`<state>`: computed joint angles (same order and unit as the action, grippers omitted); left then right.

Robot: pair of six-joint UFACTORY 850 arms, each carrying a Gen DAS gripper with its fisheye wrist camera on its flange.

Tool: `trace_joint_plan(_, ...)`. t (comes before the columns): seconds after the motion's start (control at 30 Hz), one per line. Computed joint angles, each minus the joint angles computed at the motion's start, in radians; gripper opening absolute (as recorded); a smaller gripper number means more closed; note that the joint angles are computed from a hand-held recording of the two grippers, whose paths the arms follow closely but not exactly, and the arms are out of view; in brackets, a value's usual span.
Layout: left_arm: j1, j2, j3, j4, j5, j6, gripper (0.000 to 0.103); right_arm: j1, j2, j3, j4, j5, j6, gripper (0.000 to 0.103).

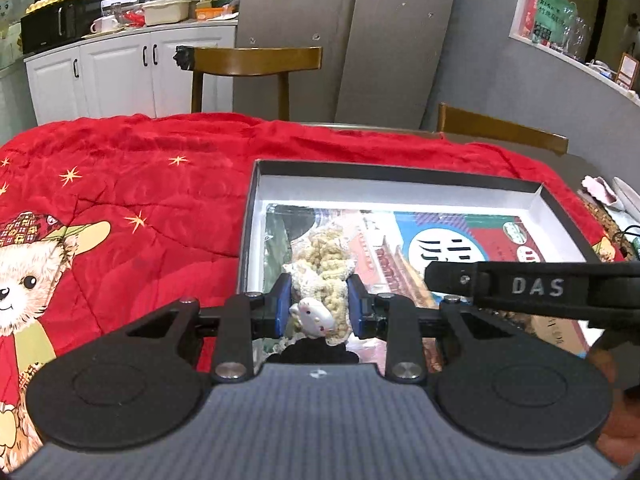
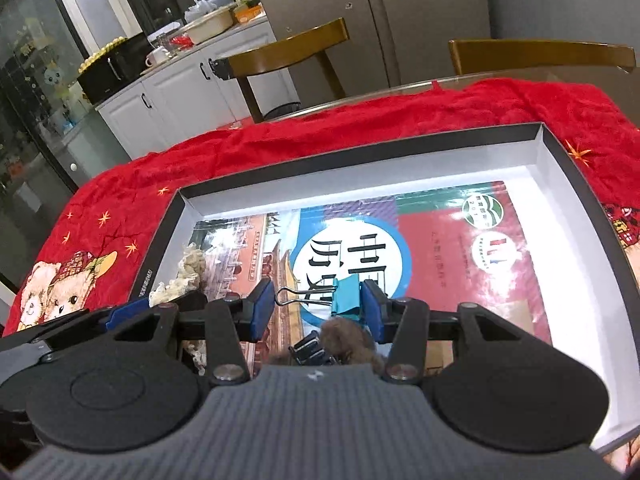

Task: Organize objects
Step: 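Carry the cream scrunchie with left tool while right tool carries the clip into the box, then open left tool releasing the cream scrunchie while right tool releases the clip in the box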

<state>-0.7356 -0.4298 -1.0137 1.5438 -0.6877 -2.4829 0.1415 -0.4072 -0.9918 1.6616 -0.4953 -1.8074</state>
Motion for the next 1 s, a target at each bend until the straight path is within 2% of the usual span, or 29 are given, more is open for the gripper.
trace_joint_plan(0.2,0.002,-0.003,-0.003,-0.009,0.004,0.014,0.034,0.012,0.014,-0.009,-0.137,0.049,0.152,0.051)
trace_joint_plan(0.9,-0.005,-0.015,-0.018,-0.029,0.010,0.048,0.035,0.013,0.011,-0.012,-0.140,0.056,0.157,0.054)
trace_joint_plan(1.0,-0.002,-0.012,-0.017,-0.026,0.022,0.049,0.041,0.009,0.011,-0.017,-0.180,0.038,0.179,0.059)
